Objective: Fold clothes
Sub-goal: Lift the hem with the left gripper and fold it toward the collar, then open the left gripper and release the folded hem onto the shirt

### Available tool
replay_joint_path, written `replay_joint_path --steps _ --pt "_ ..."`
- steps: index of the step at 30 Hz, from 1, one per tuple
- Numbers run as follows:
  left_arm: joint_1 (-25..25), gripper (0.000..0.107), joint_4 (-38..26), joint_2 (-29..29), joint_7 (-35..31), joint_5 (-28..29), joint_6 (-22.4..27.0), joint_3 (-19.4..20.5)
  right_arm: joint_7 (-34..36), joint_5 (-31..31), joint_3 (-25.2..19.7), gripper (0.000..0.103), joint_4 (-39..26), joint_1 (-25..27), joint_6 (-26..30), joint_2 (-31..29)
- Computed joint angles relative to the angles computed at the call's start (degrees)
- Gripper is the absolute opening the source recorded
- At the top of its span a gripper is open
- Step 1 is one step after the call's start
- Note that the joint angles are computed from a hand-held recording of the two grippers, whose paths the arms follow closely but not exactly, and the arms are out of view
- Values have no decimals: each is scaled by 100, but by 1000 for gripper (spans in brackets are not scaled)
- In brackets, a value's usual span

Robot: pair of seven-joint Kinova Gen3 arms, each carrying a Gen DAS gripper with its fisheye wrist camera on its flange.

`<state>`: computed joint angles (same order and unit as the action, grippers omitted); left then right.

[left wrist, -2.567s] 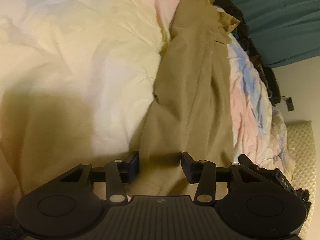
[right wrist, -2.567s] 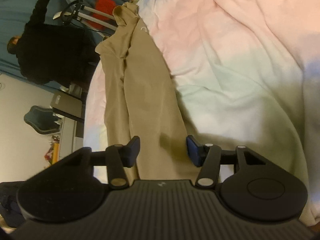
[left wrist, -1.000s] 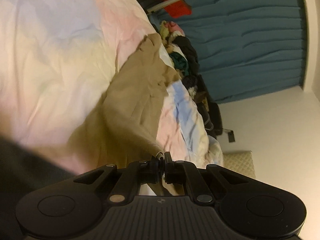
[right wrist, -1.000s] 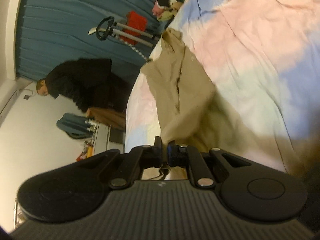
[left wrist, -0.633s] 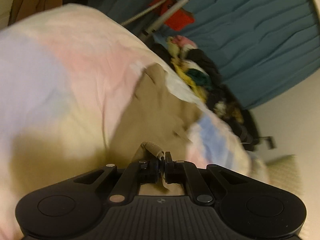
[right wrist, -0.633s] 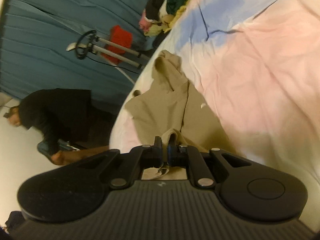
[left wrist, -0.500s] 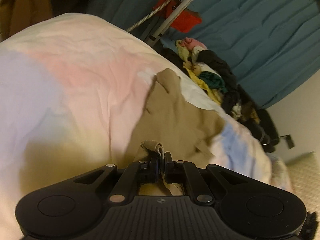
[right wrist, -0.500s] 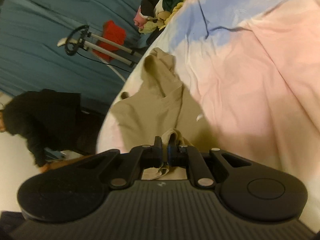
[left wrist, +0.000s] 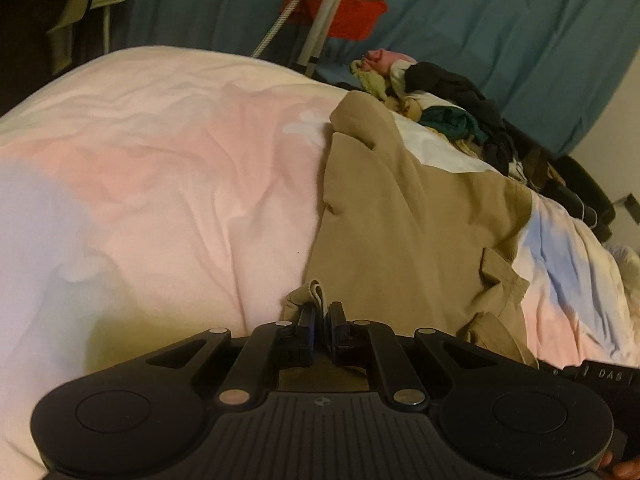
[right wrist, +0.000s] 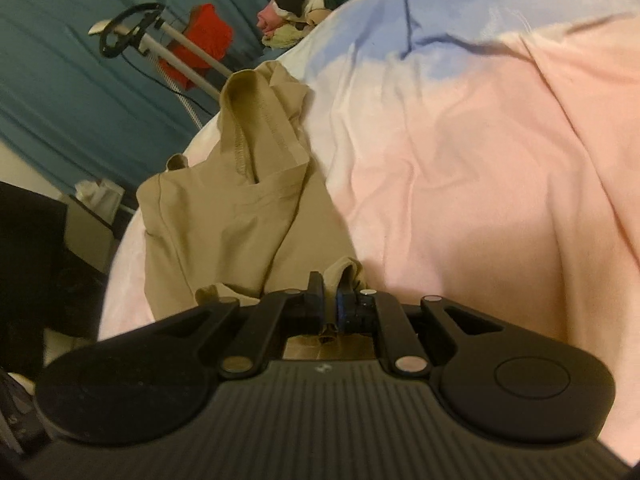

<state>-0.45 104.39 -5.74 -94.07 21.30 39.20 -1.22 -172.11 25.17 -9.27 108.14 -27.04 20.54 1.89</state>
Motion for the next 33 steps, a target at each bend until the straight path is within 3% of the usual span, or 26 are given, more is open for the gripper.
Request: replay_joint_path --steps 1,2,4,5,6,9,11,14,17,20,24,26,28,33 --pt "11 19 32 -57 -141 111 -4 -51 48 58 -22 14 -45 -27 98 -26" --pt "24 27 66 -134 -275 190 -9 -90 118 139 -54 22 -86 -53 184 -60" --pt "34 56 125 -307 -329 127 -47 -69 233 353 -146 56 -52 -63 106 -166" --pt "38 61 144 -408 -242 -34 -55 -8 151 557 -176 79 1 -95 25 -237" --pt "48 66 161 -509 -157 -196 -55 49 -24 790 -275 84 26 -89 33 -322" --pt "180 77 289 -835 -139 -434 -15 72 -410 1489 -984 83 -8 194 438 -546" --pt "296 78 396 -1064 -204 -511 33 50 -659 1947 -1417 83 5 289 805 -670" --pt "397 78 478 -1186 -190 -716 183 138 -533 2063 -1284 60 41 -149 1051 -718" --pt "312 78 564 -1110 98 -1213 56 511 -217 1923 -988 35 -21 -528 1139 -514" --pt "151 78 644 -897 703 -1834 -190 939 -353 2529 -1131 33 -170 -626 1517 -103" --pt "148 81 785 -533 1373 -2370 -603 1103 -955 3461 -318 30 -136 -1424 1437 352" --pt "241 83 837 -473 1532 -2477 -745 1043 -1311 3763 -313 30 -52 -1405 1369 424" --pt "297 83 893 -471 1675 -2661 -864 1051 -1328 3853 -520 30 -56 -1276 1459 424" --pt "407 82 912 -603 1830 -2861 -730 1057 -1035 3457 -430 31 -169 -1408 1597 354"
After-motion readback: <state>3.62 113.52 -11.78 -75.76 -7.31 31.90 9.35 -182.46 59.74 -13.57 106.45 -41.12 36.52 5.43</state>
